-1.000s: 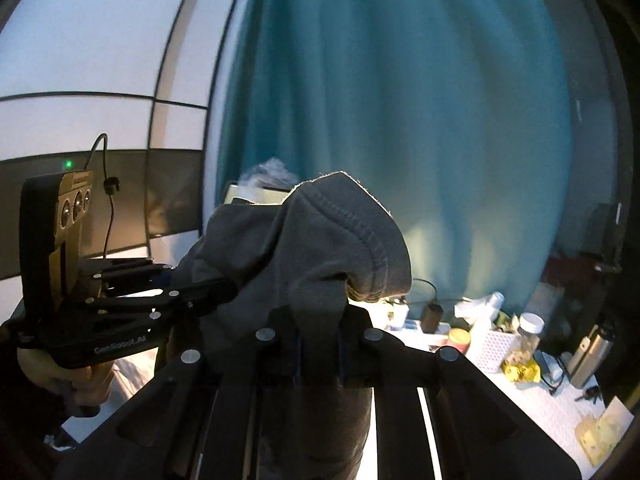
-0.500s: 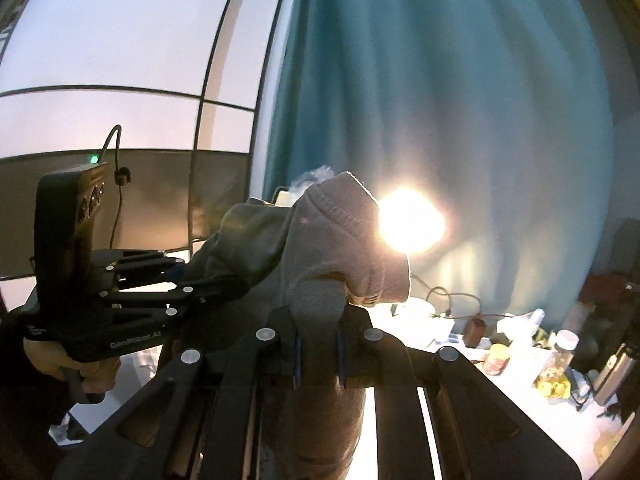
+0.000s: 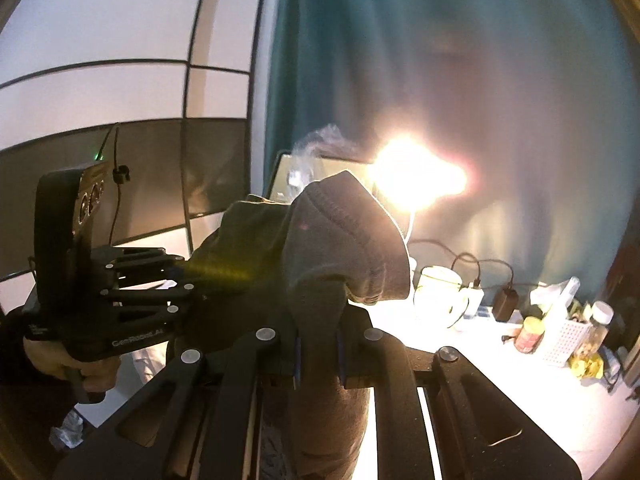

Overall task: Fold small clothes
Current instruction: 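Lift the strip end with both grippers and carry it over the strip, then lower the folded end onto the strip and open both grippers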

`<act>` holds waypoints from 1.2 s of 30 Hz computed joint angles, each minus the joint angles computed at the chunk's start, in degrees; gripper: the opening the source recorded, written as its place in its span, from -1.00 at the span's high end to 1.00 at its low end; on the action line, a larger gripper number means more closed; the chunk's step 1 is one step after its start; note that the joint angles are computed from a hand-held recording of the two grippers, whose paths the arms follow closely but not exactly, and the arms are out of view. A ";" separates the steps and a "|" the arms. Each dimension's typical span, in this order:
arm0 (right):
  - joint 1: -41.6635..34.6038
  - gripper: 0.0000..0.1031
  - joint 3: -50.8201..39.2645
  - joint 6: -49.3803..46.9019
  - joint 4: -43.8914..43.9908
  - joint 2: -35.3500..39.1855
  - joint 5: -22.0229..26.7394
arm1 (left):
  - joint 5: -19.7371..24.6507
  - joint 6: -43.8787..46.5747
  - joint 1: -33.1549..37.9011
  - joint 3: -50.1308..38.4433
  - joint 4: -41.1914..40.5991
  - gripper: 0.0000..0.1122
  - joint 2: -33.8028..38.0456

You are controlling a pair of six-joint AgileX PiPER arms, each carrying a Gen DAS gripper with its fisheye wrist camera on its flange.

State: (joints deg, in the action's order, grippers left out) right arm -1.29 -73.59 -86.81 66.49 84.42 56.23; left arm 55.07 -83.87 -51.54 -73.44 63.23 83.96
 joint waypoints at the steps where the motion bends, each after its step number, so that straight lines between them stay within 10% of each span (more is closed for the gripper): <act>1: 0.68 0.74 -0.92 0.58 -0.50 1.44 -0.75 | -1.15 0.49 1.09 0.03 -0.68 0.67 0.40; 20: 6.99 0.74 -19.74 12.96 -10.48 25.62 -6.57 | -21.12 14.34 20.18 -0.70 -16.78 0.67 11.45; 36: 9.34 0.74 -48.53 28.33 -21.81 50.13 0.31 | -25.79 28.44 28.90 -7.03 -32.61 0.66 23.39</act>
State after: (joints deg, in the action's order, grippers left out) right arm 8.05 -122.13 -58.47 44.68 134.55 56.54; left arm 29.28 -55.43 -22.65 -80.47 30.62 107.35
